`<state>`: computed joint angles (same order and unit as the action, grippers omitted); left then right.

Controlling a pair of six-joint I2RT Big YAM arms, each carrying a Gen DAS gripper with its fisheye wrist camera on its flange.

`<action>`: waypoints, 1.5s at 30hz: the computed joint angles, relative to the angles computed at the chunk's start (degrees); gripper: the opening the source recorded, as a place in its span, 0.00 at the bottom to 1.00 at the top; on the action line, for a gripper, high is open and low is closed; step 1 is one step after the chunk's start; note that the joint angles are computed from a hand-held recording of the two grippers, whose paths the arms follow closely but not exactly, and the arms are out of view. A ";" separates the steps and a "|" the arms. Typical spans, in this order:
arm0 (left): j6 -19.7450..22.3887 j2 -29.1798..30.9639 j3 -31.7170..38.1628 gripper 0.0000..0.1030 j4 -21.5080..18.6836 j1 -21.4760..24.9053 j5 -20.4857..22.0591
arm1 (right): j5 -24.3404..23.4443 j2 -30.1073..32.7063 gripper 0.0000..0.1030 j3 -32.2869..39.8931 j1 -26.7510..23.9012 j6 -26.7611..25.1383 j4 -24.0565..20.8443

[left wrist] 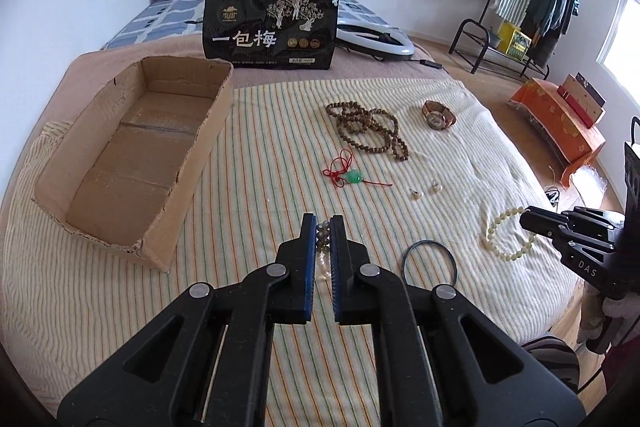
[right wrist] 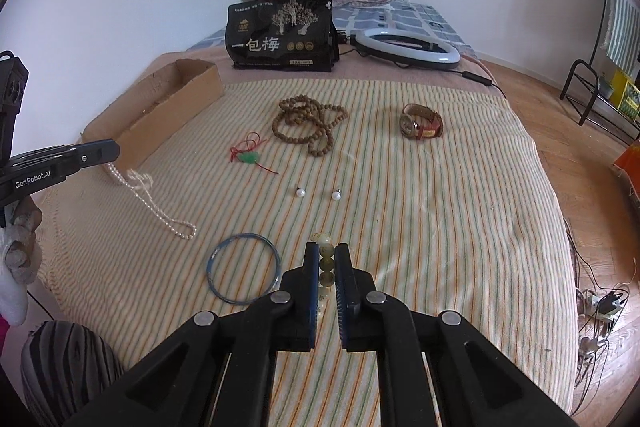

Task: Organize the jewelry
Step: 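Carry the bracelet and pearl necklace into the cardboard box and release both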

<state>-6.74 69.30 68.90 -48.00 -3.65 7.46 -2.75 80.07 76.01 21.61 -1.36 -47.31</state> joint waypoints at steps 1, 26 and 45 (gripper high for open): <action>0.05 -0.41 0.19 0.01 -0.11 0.26 0.27 | -0.10 -0.24 0.05 0.25 0.21 0.05 0.00; 1.03 -5.63 9.17 0.01 -1.13 9.48 5.33 | -2.11 2.58 0.05 12.59 7.94 -0.33 0.21; 3.46 0.27 15.26 0.01 1.02 18.43 6.42 | -4.88 18.10 0.05 32.66 13.71 -1.72 -2.27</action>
